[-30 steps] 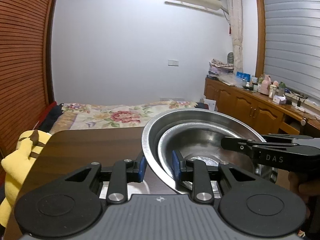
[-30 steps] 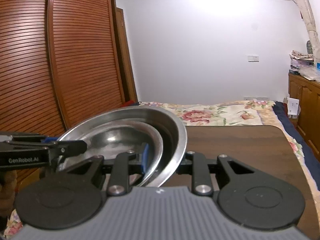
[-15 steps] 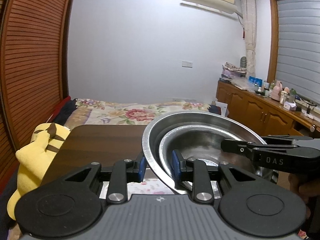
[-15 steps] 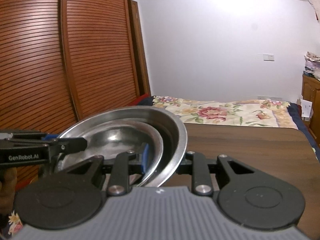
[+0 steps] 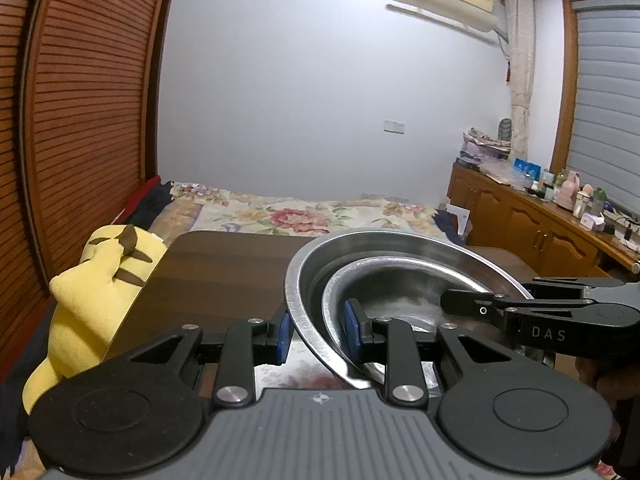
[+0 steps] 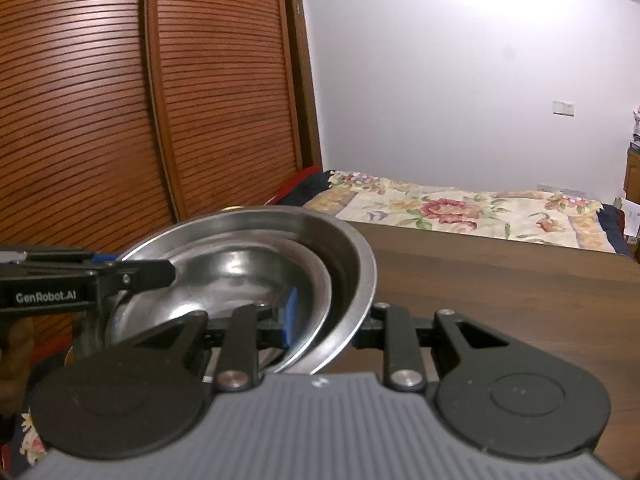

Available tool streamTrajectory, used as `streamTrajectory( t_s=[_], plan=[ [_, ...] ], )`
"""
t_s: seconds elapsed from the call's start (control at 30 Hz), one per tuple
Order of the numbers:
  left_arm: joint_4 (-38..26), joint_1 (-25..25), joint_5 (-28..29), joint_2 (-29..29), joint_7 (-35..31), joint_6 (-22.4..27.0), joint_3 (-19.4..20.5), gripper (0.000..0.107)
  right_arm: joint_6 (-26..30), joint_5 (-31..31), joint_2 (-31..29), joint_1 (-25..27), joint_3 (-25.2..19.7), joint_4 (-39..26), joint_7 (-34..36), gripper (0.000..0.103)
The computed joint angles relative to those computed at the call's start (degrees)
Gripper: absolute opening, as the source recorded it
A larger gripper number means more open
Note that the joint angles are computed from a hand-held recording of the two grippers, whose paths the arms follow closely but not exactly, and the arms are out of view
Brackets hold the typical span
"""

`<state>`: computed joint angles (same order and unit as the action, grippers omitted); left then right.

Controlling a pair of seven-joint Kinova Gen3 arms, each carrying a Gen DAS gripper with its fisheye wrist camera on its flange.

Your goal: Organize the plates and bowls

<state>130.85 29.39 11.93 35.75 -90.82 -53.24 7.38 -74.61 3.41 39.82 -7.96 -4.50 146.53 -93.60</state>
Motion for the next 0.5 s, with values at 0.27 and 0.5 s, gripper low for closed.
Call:
streamTrajectory(
  t_s=[0.27, 0.5],
  plan=[
    [0.84, -1.35, -0.27, -0.04, 1.17, -0.22, -0.37, 0.029, 3.85, -1.01, -0.75, -2.24, -0.34, -1.83, 0.7, 0.028],
    [0.84, -1.98, -0.01, 0.54, 1.68, -0.07, -0.67, 0.029, 6.75, -1.44, -1.01, -3.43, -0.58, -3.31, 0.8, 0.028]
  ],
)
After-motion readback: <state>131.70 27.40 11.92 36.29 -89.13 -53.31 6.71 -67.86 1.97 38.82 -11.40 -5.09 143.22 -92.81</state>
